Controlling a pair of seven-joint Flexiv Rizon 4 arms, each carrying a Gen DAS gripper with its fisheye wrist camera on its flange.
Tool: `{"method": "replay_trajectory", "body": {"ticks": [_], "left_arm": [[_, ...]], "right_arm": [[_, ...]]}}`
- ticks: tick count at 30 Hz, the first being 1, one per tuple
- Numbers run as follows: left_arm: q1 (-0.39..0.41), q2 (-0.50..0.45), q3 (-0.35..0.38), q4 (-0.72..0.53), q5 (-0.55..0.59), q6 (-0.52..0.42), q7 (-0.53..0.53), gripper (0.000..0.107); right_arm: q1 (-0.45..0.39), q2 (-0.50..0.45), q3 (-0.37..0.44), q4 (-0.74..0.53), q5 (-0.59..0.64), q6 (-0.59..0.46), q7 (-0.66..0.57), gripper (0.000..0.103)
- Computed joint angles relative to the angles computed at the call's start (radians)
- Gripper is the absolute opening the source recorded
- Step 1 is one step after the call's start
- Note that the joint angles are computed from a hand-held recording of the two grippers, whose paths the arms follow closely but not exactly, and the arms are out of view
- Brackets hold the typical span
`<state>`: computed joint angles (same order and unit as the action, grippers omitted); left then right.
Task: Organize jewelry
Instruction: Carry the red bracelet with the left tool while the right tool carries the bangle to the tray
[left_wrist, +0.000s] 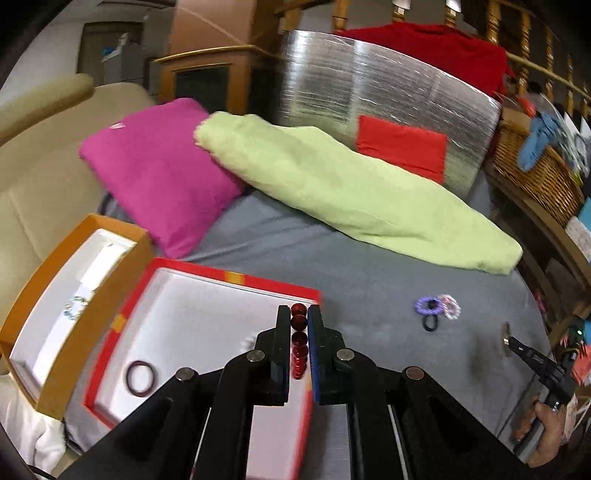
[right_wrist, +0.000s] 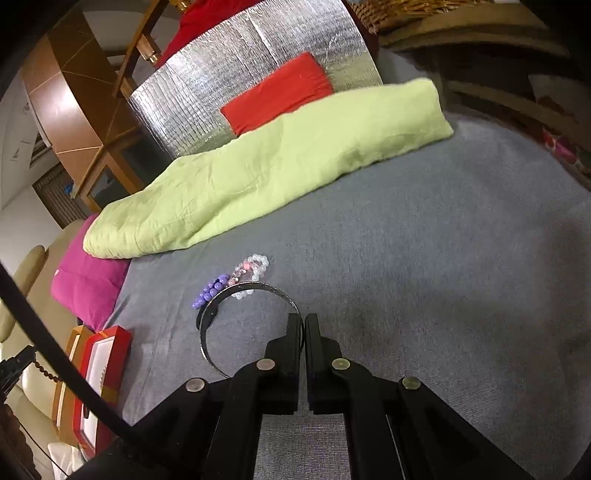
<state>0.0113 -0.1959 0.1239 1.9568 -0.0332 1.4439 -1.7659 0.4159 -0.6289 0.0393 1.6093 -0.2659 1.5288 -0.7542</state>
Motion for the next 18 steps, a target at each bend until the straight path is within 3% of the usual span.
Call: {"method": "replay_trajectory", "body": {"ticks": [7,12,18], "left_arm": [[0.061,0.038,0.012,0.075,-0.048,0.019,0.024,0.009],[0.104,0.061,-0.020,0.142,-0.140,0.046,0.093,0.009],[0.152,0.059,-0.083,0.199,-0.331,0.084,0.243,0.009]], "right_arm": [[0.030,0.020,0.004,-0.008,-0.009,0.019,0.005,0.003],[-0.003,-0.014,0.149,-0.083,0.013,0.001,-0.066,0.003],[-0.010,-0.089,0.369,-0.243,0.039,-0.119,-0.275,0.003]]}}
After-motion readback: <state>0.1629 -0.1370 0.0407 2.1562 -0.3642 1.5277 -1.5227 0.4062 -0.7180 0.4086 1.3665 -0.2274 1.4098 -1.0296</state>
